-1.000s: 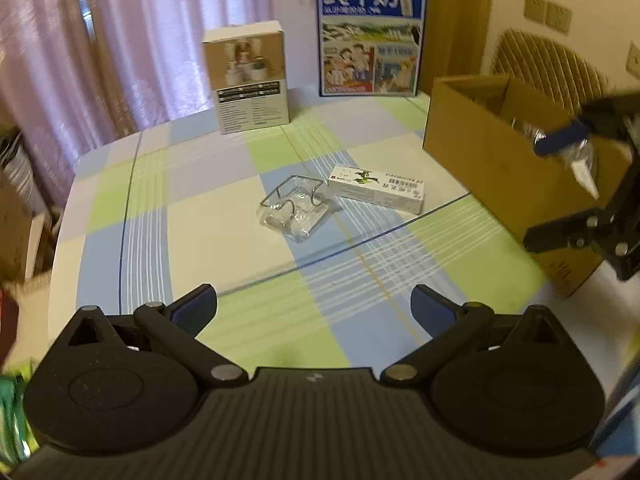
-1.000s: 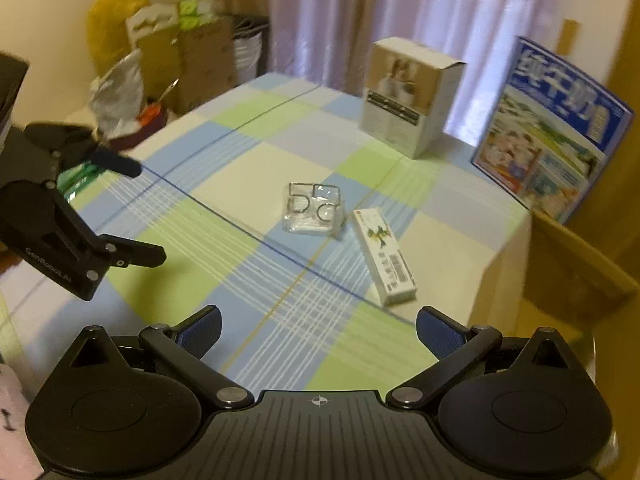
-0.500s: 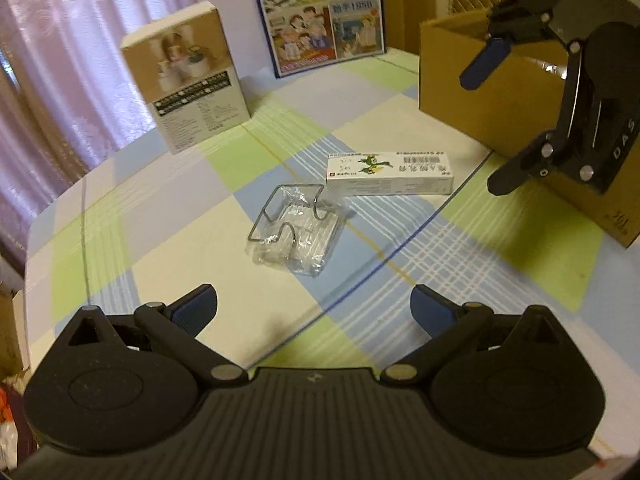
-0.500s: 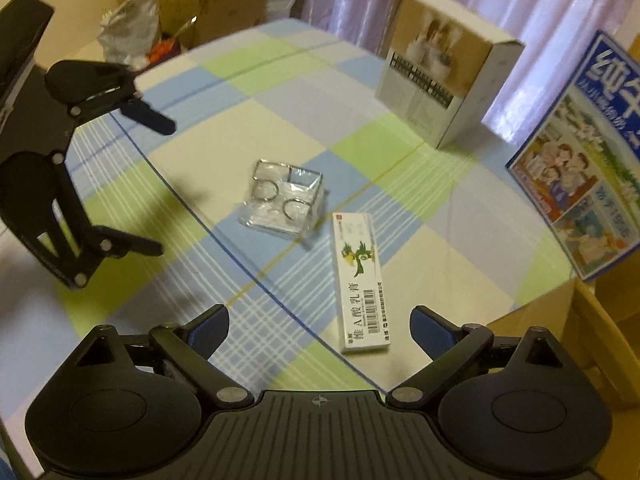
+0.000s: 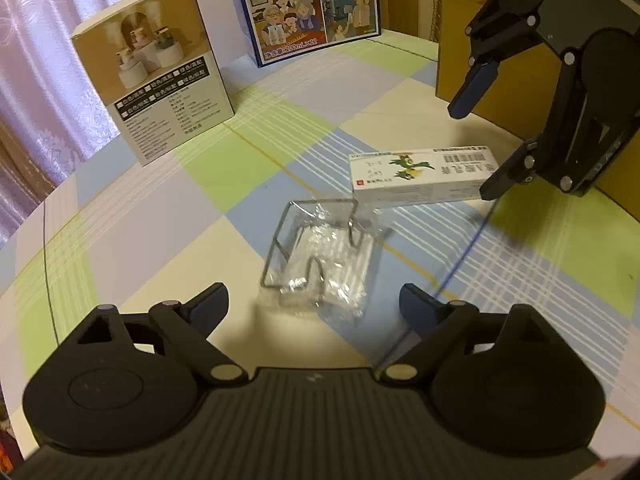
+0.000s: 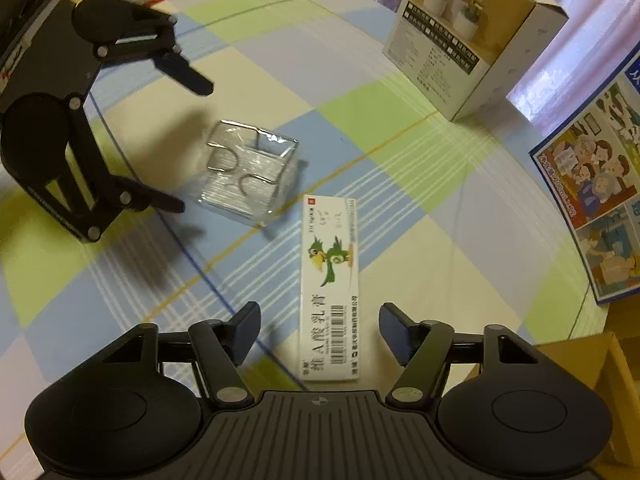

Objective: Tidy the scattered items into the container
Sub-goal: 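Grasp the white parrot ointment box with the right tool while the left tool grasps the wire holder, then lift the ointment box and wire holder and carry them toward the cardboard box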

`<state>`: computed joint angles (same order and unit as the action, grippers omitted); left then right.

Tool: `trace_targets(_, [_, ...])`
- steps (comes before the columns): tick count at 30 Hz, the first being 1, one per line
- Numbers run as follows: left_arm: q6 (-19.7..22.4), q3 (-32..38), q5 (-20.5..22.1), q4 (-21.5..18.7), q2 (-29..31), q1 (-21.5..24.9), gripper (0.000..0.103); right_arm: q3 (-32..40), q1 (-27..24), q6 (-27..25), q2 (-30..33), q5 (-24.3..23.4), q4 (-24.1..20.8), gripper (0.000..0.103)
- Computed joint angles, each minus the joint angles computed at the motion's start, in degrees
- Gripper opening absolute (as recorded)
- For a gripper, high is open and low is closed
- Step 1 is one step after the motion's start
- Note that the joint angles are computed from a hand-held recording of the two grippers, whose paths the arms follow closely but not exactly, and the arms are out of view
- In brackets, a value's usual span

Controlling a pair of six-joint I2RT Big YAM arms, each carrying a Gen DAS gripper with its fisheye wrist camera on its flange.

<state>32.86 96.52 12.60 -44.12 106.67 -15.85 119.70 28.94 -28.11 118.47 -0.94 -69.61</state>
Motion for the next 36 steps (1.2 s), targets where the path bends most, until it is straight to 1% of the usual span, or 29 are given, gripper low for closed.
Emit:
trace_targets(3, [0.6, 2.52, 0.15, -0.97, 1.95, 0.01, 0.085, 1.63, 0.08, -0.85, 1.41, 0.37, -0.93, 0.062])
trace_targets(6, [1.14, 4.96, 0.55, -2.73, 3.7, 0.0, 0.078, 3.98, 0.04, -1.06, 3.19, 0.21, -2.61, 0.062])
trace_targets(8, [1.35, 6.76, 0.46, -4.65, 4.85, -0.14, 0.072, 5.59, 0.0, -0.74, 4.37, 0.2, -3.86, 0.062])
trace_targets(9, [1.37, 7.43, 0.36, -5.39, 5.24, -0.23, 0.068, 6.53, -0.05, -0.5, 5.02, 0.02, -4.67, 0.062])
trace_targets(12, [0.9, 8.79, 1.58, -6.62, 5.98, -0.25, 0.061, 7.51, -0.05, -0.29, 5.92, -0.15, -5.25, 0.062])
trace_targets(15, [0.28, 10.06, 1.92, -7.82, 6.78, -0.28, 0.06, 8.57, 0.14, 0.25, 6.87, 0.37, -6.26, 0.062])
trace_targets(18, [-1.53, 10.59, 2.23, -8.43, 7.16, -0.24, 0.058, 10.07, 0.37, 2.28, 8.05, 1.17, -7.6, 0.061])
trace_targets(19, [-2.02, 10.38, 2.31, -8.3, 7.06, -0.23, 0.057, 10.82, 0.4, 3.05, 8.53, 1.09, -8.31, 0.056])
trace_targets(20, [-2.24, 10.11, 2.34, -8.18, 6.91, -0.23, 0.056, 11.33, 0.44, 3.67, 8.82, 0.93, -8.75, 0.053])
trace_targets(22, [-2.88, 9.33, 2.34, -7.74, 6.43, -0.24, 0.049, 11.43, 0.63, 4.98, 8.78, 1.33, -8.59, 0.036])
trace_targets(24, [-3.25, 8.87, 2.3, -7.86, 6.03, -0.24, 0.044, 10.93, 0.85, 6.0, 8.36, 1.33, -8.11, 0.036])
trace_targets(25, [-3.43, 8.58, 2.11, -7.9, 5.78, -0.26, 0.034, 10.63, 0.99, 6.36, 8.16, 1.15, -8.01, 0.036])
trace_targets(26, [-3.8, 8.31, 1.8, -7.94, 5.54, -0.29, 0.029, 10.2, 1.13, 6.69, 7.9, 1.25, -7.93, 0.036])
trace_targets(30, [-7.06, 6.25, 1.68, -8.03, 3.88, -0.3, 0.027, 7.4, 1.55, 9.27, 6.01, 1.08, -7.74, 0.036])
trace_targets(33, [-7.54, 1.8, 0.3, -6.55, 0.76, -0.93, 0.026, 3.13, 2.14, 11.43, 3.11, 1.26, -6.14, 0.035])
trace_targets(36, [-10.52, -3.6, -1.4, -5.23, -3.13, -1.58, 0.026, -2.25, 2.79, 14.39, -0.68, 1.1, -3.84, 0.035])
